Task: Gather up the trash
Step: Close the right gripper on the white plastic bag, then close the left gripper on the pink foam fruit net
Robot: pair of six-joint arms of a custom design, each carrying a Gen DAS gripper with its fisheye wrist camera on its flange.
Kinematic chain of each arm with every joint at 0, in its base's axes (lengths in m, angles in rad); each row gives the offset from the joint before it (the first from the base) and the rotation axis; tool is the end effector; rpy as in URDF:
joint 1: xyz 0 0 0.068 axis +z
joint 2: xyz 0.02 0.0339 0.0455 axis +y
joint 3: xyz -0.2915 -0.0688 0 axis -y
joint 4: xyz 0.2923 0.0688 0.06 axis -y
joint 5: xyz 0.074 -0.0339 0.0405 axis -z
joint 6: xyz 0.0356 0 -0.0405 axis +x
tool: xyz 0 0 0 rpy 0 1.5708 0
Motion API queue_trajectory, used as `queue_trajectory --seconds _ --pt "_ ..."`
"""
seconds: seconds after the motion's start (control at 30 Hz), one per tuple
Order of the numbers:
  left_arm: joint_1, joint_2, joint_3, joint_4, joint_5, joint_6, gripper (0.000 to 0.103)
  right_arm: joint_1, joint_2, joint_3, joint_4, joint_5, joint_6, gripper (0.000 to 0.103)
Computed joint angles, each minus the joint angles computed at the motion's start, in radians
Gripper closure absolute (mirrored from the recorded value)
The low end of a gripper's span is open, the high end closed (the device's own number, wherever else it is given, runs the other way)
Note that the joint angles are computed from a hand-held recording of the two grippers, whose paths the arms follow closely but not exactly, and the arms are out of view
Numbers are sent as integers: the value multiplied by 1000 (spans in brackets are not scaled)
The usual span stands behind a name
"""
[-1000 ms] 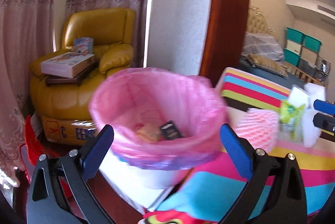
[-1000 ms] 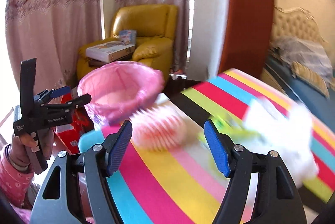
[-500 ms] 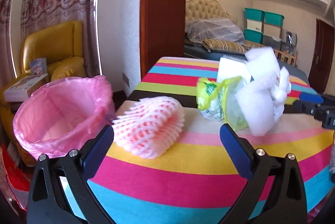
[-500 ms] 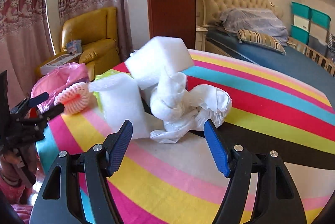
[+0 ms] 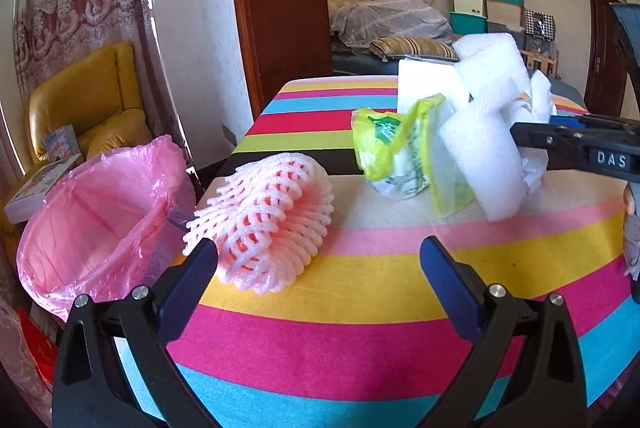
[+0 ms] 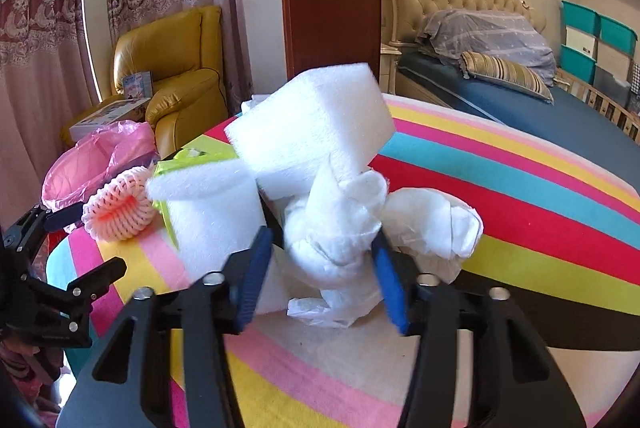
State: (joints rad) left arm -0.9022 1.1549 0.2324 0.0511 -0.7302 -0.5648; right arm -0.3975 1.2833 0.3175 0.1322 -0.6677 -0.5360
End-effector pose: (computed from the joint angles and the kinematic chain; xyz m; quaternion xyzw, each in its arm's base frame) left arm 0.1372 -0.1354 0.1065 0.0268 0.8856 0.0349 0.4623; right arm 0.2127 -0.0654 0.1113 -0.1788 0.8710 0.1198 0.4415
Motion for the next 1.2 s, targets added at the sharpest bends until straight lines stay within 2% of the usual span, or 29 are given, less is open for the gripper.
queue_trajectory --seconds 0.13,0.33,0.47,0.6,0.67,0.83,1.03,1.2 --pt "34 -40 -23 19 49 5 5 -83 -50 -8 -77 -79 -80 66" --pt "32 -44 -25 18 49 -6 5 -312 -91 4 -360 -224 -398 66" --pt "26 -35 -20 18 44 -8 5 -492 -46 46 -601 -287 -701 66" --pt "25 -52 -18 -7 52 -23 5 -615 32 74 -694 -288 -866 66" --pt "5 -45 -9 -26 28 -52 5 -659 61 80 -688 -277 -899 66" --pt "-64 -50 3 -30 59 -122 5 -717 140 125 -698 -276 -925 66" --pt "-143 35 53 -23 8 -144 5 -718 110 99 -667 -270 -927 66" --pt "-197 -40 7 -97 -15 -241 5 -713 111 99 -666 -272 -926 66"
